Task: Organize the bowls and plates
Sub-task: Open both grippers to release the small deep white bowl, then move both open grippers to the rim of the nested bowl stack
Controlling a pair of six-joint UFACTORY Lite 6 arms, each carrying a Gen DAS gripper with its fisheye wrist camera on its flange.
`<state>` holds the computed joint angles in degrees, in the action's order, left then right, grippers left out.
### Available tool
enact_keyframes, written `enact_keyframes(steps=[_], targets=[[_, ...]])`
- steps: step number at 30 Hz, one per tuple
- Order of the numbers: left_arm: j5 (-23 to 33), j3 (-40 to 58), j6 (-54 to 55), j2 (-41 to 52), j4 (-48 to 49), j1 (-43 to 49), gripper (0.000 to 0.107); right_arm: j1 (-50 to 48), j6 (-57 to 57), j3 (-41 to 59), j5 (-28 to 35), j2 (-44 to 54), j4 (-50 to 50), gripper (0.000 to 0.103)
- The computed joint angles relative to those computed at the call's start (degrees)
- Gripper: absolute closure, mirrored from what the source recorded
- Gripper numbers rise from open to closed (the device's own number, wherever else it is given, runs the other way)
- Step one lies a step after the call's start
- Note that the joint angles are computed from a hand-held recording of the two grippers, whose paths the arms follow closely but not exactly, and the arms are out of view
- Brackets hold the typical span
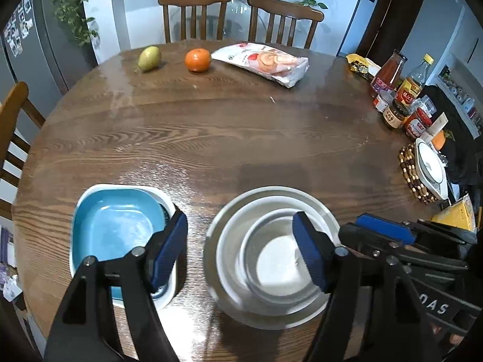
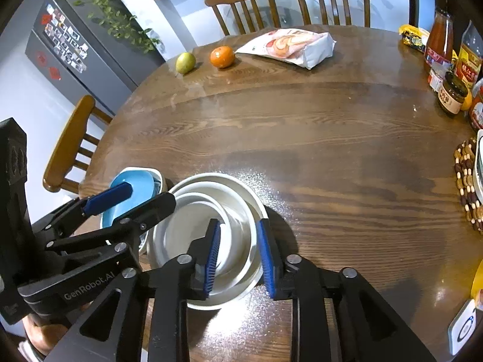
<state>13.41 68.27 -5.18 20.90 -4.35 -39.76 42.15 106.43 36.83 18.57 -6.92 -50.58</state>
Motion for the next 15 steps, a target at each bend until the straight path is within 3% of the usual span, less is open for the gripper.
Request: enact_keyframes(steps=[3, 5, 7, 11, 15], targets=[[0.1, -1.3, -2.8, -1.4, 3.8, 0.4, 0.028, -0.7, -2.0, -1.1, -1.8, -1.6, 2.1, 0.067], [0.8, -2.5, -2.6, -2.5, 4.5, 1.1, 0.022, -1.4, -6.7, -1.5, -2.2, -2.4, 6.6, 0.046], [1.7, -3.4, 0.8, -3.3, 1.9, 2.8, 0.015, -1.6, -9.4, -2.1, -2.3, -3.3, 9.4, 0.034], [4.4, -4.7, 8.7, -4.6, -6.3, 7.5, 0.008, -4.4, -14.7, -6.9, -5.9, -7.6, 16.2, 0.033], [9.1, -4.5, 23.9, -4.4, -23.1, 13.6, 0.008, -7.1, -17.2, -11.9, -9.0, -10.8, 20.5, 0.033]])
